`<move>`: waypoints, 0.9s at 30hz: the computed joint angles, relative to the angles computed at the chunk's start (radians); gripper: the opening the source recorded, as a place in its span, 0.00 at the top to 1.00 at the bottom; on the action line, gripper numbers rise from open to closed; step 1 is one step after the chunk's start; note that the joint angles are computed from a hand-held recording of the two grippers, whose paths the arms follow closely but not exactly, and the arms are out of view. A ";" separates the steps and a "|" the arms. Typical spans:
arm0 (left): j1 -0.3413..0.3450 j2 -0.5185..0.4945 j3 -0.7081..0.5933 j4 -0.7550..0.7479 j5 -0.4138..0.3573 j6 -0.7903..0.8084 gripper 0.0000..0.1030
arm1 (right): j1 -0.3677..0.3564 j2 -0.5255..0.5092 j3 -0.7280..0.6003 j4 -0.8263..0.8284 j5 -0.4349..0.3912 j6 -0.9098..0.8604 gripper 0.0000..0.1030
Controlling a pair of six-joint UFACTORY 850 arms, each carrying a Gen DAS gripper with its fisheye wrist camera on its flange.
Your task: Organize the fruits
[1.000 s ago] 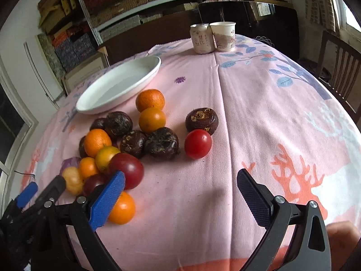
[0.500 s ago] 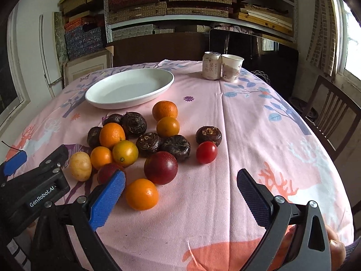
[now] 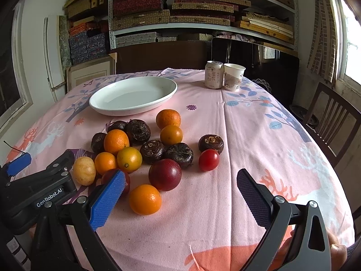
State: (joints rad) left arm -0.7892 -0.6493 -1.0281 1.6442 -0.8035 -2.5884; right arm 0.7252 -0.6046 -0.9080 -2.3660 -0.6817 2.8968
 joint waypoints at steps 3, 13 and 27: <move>0.000 0.000 -0.001 0.000 -0.002 0.001 0.04 | 0.002 0.000 0.003 0.002 -0.010 0.004 0.03; -0.002 0.001 0.001 -0.001 -0.011 0.001 0.04 | 0.001 0.001 0.001 0.014 -0.003 0.002 0.03; -0.007 -0.003 0.000 -0.002 -0.026 -0.001 0.04 | 0.003 -0.003 -0.009 0.044 0.009 -0.038 0.03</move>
State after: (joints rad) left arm -0.7962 -0.6519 -1.0281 1.6426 -0.8291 -2.5892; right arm 0.7285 -0.6078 -0.9166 -2.3215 -0.6731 2.8589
